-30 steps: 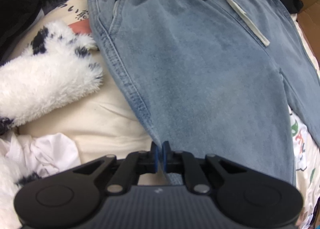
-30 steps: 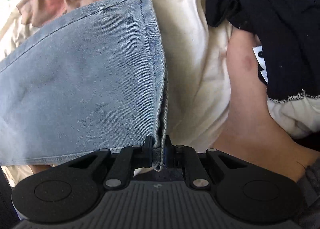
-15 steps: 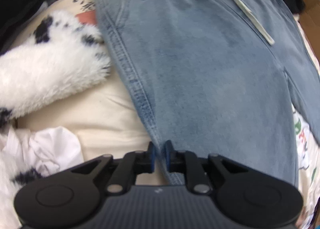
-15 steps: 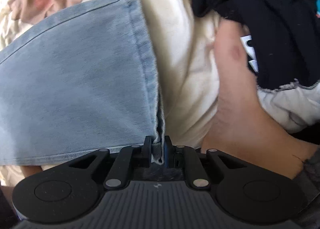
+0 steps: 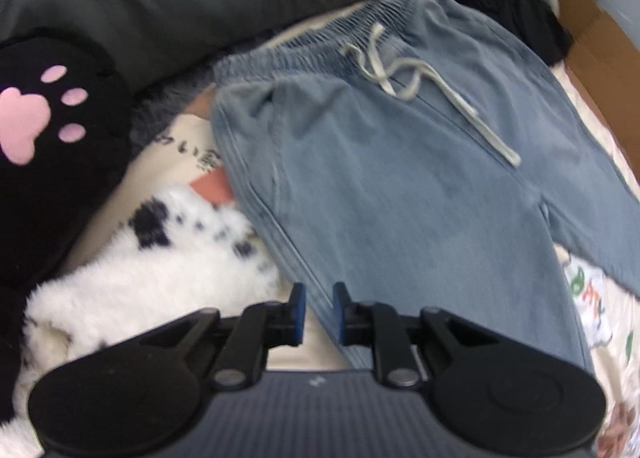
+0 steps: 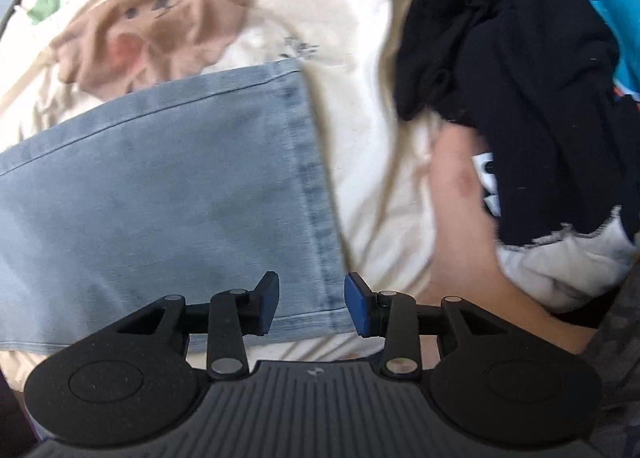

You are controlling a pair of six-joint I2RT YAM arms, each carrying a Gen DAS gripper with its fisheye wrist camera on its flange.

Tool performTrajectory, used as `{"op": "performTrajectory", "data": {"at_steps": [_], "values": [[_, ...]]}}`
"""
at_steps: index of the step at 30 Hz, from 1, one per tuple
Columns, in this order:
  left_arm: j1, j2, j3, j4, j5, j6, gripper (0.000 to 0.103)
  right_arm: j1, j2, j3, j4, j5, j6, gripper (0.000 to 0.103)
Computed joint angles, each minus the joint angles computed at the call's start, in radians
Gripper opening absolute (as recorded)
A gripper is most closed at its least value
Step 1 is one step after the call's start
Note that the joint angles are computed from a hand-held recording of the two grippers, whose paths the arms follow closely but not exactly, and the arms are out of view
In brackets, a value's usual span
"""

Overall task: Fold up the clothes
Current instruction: 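Open both tools and release the jeans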

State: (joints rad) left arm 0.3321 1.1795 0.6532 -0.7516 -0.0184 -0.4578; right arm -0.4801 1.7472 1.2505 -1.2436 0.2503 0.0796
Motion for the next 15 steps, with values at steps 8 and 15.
{"op": "performTrajectory", "data": {"at_steps": [8, 15], "values": [[0.045, 0.113, 0.002, 0.121, 0.033, 0.039, 0.015, 0.034, -0.054, -0.011, 0.027, -0.100, -0.039, 0.043], [0.054, 0.278, -0.023, 0.273, 0.035, 0.041, 0.015, 0.008, -0.117, -0.127, 0.206, -0.224, -0.118, 0.044]]}}
